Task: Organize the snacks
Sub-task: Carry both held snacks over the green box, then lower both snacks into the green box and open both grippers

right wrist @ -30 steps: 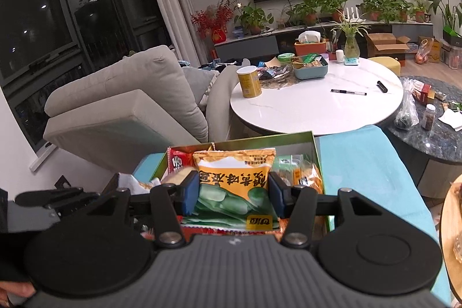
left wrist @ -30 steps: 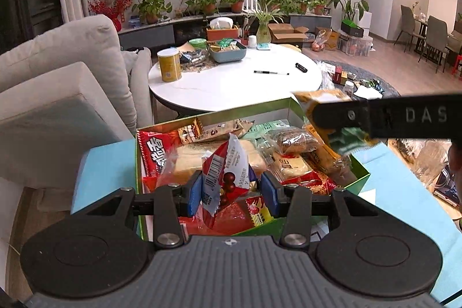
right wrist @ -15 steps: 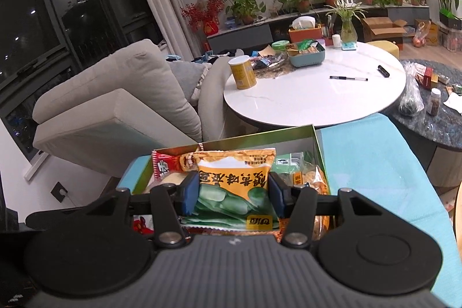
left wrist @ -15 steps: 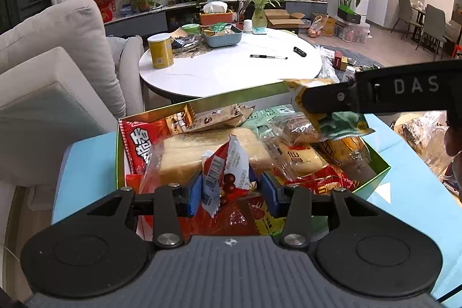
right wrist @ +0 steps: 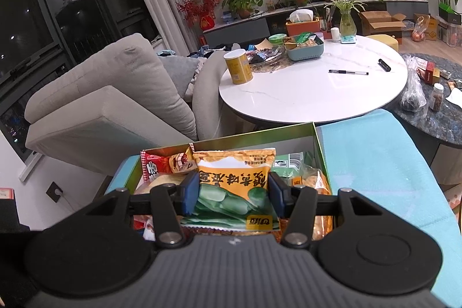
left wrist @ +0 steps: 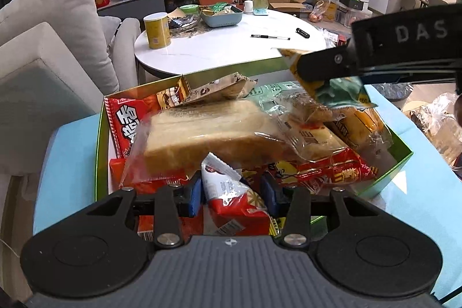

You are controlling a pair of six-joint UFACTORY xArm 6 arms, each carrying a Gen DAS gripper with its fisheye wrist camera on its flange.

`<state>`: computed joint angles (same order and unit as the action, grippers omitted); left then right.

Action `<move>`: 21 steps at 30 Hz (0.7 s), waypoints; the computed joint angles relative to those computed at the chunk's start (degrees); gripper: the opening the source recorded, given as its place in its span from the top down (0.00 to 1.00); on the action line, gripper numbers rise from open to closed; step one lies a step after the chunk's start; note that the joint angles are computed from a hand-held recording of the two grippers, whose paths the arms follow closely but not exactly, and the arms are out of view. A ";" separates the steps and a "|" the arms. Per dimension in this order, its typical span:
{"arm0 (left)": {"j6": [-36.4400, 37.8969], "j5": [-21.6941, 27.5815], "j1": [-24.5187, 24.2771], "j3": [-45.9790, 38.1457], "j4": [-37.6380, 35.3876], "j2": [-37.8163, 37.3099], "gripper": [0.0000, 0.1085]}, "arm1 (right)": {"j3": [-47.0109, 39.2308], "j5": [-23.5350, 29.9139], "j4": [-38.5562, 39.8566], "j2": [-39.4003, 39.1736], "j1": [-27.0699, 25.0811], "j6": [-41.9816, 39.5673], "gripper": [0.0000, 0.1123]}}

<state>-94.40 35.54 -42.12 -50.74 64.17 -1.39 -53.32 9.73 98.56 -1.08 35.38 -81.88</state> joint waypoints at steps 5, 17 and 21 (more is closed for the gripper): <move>0.15 -0.62 0.17 0.61 -0.12 -0.75 0.64 | -0.60 0.08 -0.94 1.00 -0.02 1.32 0.12; -1.99 4.93 -2.55 2.70 2.05 -4.90 0.43 | -1.32 -0.60 1.83 1.10 0.08 -0.17 0.11; -4.53 8.69 -3.87 4.36 3.42 -7.97 0.39 | -0.35 -1.00 2.62 -0.05 -0.04 -0.45 0.11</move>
